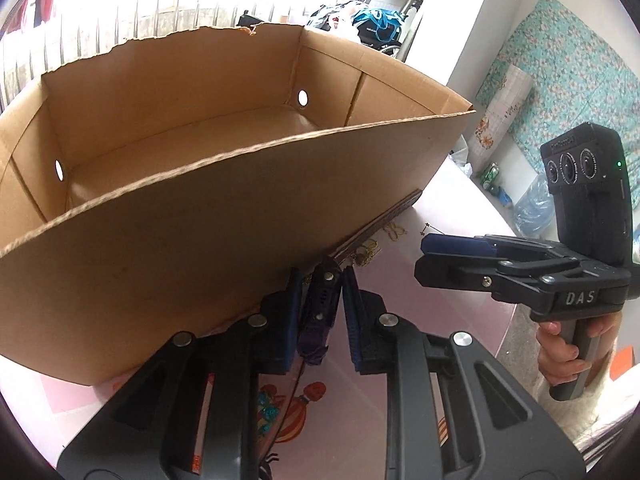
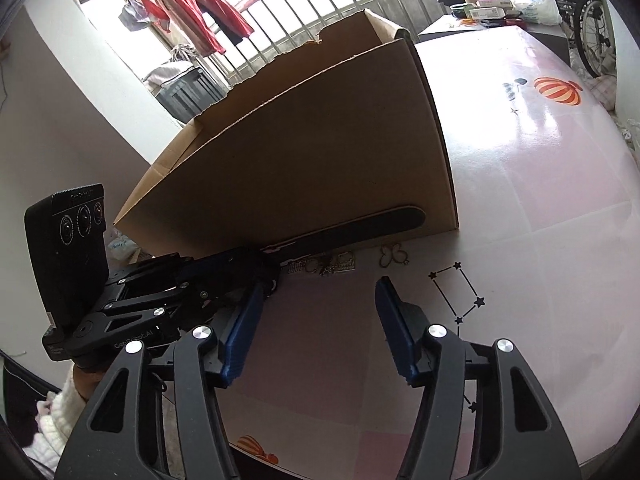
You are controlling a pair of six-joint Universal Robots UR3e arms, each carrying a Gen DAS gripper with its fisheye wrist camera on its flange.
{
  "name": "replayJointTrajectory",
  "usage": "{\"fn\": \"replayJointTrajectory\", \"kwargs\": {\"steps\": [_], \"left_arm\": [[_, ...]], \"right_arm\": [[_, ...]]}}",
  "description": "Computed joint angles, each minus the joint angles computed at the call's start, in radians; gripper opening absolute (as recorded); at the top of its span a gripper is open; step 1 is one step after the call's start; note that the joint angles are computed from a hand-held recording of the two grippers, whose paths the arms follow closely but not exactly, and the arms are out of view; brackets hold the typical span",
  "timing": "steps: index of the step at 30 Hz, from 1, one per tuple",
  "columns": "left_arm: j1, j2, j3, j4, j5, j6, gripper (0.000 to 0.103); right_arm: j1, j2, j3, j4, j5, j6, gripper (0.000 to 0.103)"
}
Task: Organize jewelry
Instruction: 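Move both tools toward the pink-strapped smartwatch beside the box, then close the right tool on the watch strap while the left tool approaches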
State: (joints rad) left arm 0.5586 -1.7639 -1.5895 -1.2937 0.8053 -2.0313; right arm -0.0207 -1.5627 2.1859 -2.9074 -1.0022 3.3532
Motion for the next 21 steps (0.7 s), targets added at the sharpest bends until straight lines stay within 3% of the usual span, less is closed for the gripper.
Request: {"fn": "replayJointTrajectory", "kwargs": {"steps": [6,9,13,18,21], "left_arm": [[-0.003,-0.018,0.033,-0.051,0.038,0.076,0.021],[-0.010,0.001,0.016,-0.034,0.046,0.080,0.013],[0.007,-0.064,0.157,-0.278,-0.010,0.127,0.013],[0.055,-0.185,0.382,-0.676,-0.066,0.271,0.013],[0.067,-0.190,0.407,-0.751,-0.070,0.321,0.013]], "right_arm": [[0.034,0.075,-0.056,-0.005,-0.013,0.045,0.047],[0.047,0.086,-0.073,-0.002,-0.009,0.060,0.047],[0.016,0.082,-0.055,-0.022,0.066,0.078,0.047],[-0.068,0.086,0.006,-0.081,0.219,0.112,0.048],[-0.098,0.120,0.032,-0.148,0.303,0.132,0.050]]}}
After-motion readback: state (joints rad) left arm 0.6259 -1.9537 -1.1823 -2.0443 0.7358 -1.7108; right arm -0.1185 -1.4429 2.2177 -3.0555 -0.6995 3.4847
